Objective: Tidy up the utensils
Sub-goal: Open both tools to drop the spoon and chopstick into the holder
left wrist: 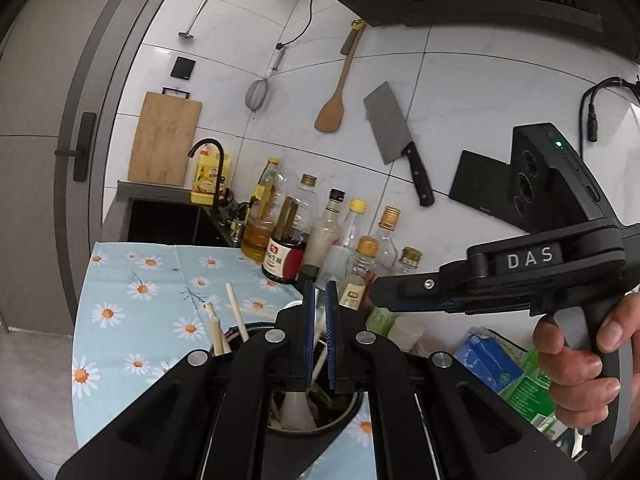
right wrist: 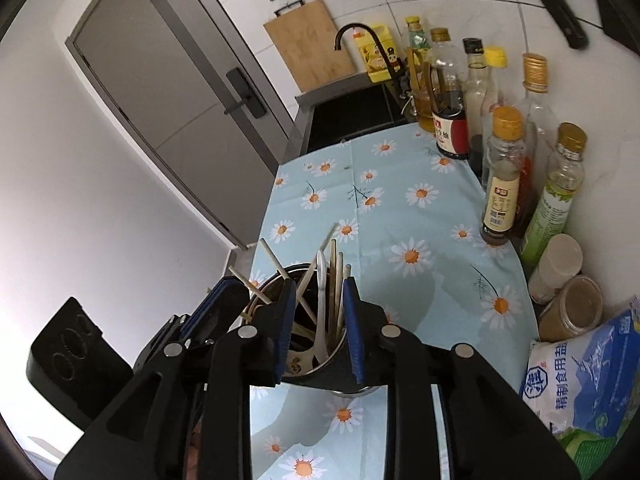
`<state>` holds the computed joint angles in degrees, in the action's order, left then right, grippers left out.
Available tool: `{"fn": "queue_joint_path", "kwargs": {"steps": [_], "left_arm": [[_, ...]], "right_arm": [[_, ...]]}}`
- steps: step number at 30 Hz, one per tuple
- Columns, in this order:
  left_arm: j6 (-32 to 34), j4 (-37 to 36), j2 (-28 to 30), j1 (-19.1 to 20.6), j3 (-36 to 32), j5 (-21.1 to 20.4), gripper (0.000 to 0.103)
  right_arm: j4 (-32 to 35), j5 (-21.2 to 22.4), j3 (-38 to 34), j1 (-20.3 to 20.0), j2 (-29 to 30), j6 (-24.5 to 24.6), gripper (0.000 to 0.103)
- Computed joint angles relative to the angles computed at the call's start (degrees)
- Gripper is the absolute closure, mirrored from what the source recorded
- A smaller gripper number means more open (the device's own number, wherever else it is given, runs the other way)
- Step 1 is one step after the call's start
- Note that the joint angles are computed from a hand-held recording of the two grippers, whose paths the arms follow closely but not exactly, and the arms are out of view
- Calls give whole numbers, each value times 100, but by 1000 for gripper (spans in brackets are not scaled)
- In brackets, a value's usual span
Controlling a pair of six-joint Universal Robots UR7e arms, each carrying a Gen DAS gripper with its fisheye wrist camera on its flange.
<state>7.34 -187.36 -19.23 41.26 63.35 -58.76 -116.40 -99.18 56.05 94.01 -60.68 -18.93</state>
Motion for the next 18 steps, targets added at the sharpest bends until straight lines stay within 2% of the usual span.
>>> {"fn": "queue_joint_path", "kwargs": {"steps": [4, 8, 10, 12, 13, 14, 15, 18], "left_arm": [[-5, 41, -74, -62, 101, 14, 99], [144, -110, -176, -192, 270, 80, 99], [140, -161, -260, -271, 371, 170, 98], [84, -293, -371, -382, 527, 317, 97], [64, -340, -404, -430, 582, 413, 93], [113, -461, -430, -500, 659, 522, 80], [140, -506, -432, -561, 696, 665, 74], [39, -574, -448, -716, 845, 1013, 74]], "right_arm": [[-364, 178, 423, -44, -301, -88, 73], [-752, 711, 909, -220, -685, -18, 72], [-620, 1062, 1041, -331, -849, 8, 72], [-517, 1180, 1109, -372, -965, -72, 71], [-478, 1329, 1171, -427, -1054, -156, 68], [-416, 1411, 1173, -457, -1087, -225, 66], [-322, 1482, 1186, -482, -1129, -340, 65], [-60, 1755, 1317, -597, -1297, -660, 65]]}}
